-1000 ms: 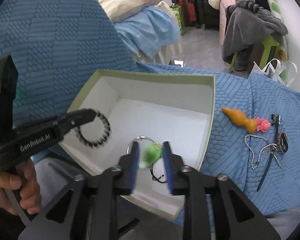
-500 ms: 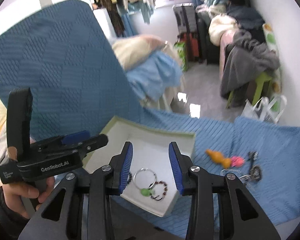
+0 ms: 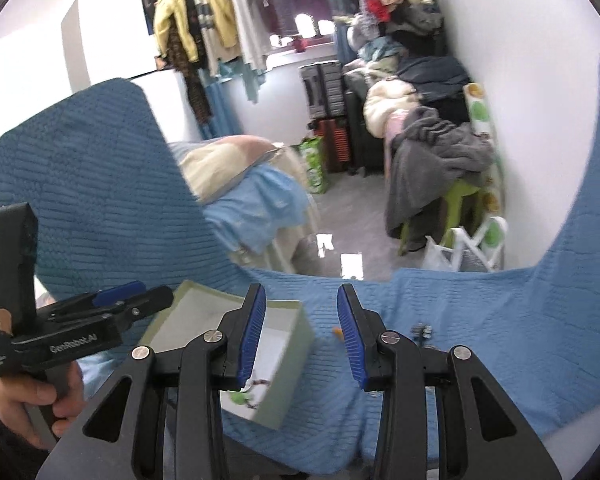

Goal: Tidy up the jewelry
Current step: 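Move both tools back to the remaining jewelry pile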

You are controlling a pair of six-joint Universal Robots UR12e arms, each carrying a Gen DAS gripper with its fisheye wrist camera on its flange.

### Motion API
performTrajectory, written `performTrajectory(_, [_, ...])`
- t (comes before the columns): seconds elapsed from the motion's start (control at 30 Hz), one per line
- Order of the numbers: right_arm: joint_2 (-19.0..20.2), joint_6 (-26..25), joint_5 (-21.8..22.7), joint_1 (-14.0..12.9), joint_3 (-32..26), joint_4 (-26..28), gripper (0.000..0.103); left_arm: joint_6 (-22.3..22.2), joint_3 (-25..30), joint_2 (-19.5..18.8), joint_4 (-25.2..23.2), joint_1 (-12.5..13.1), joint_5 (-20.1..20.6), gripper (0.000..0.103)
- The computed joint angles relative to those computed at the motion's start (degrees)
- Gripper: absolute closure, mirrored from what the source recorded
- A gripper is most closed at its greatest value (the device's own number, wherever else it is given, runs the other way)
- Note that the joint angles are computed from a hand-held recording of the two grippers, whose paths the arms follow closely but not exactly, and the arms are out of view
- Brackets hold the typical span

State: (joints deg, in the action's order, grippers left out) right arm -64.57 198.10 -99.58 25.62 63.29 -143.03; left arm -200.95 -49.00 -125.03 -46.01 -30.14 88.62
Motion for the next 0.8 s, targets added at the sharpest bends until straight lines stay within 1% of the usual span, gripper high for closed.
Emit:
performTrajectory(0.13, [-1.9,1.7,-2.6,-0.7,3.6,-0.9,0.068,0.1,1.6,-1.5,-0.2,-0.9,-2.0,0.039])
performTrajectory(0.2, [-3.0,2.7,-3.6,-1.2,5.7,-0.7,0.068,0.3,3.1,-2.6,-1.3,-1.4,-3.1,0.039])
performTrajectory(0.3, [-4.5,4.5,-3.8,-2.1,9.0,-1.4,0.068,0.8,4.5,-4.1,-2.4,-2.1,-5.0,0.039])
performTrajectory(0.43, [-5.9,6.8,-3.7,-3.3,12.9,-2.1,0.068,1.4,5.9,-5.6,-3.8,-2.9,-6.5,0.041])
performTrajectory(0.6, [-6.6,10.2,-1.0,-4.9,16.6,-3.4,0.068,0.5,6.6,-6.9,-4.5,-3.6,-7.6,0.043])
performTrajectory(0.67, [-6.4,11.4,0.9,-5.7,17.7,-3.5,0.068,0.7,7.4,-7.5,-5.1,-3.9,-7.7,0.045])
performTrajectory(0.8, [-5.6,12.0,3.9,-6.9,18.5,-3.1,0.068,0.4,8.8,-8.8,-6.2,-4.2,-7.6,0.048])
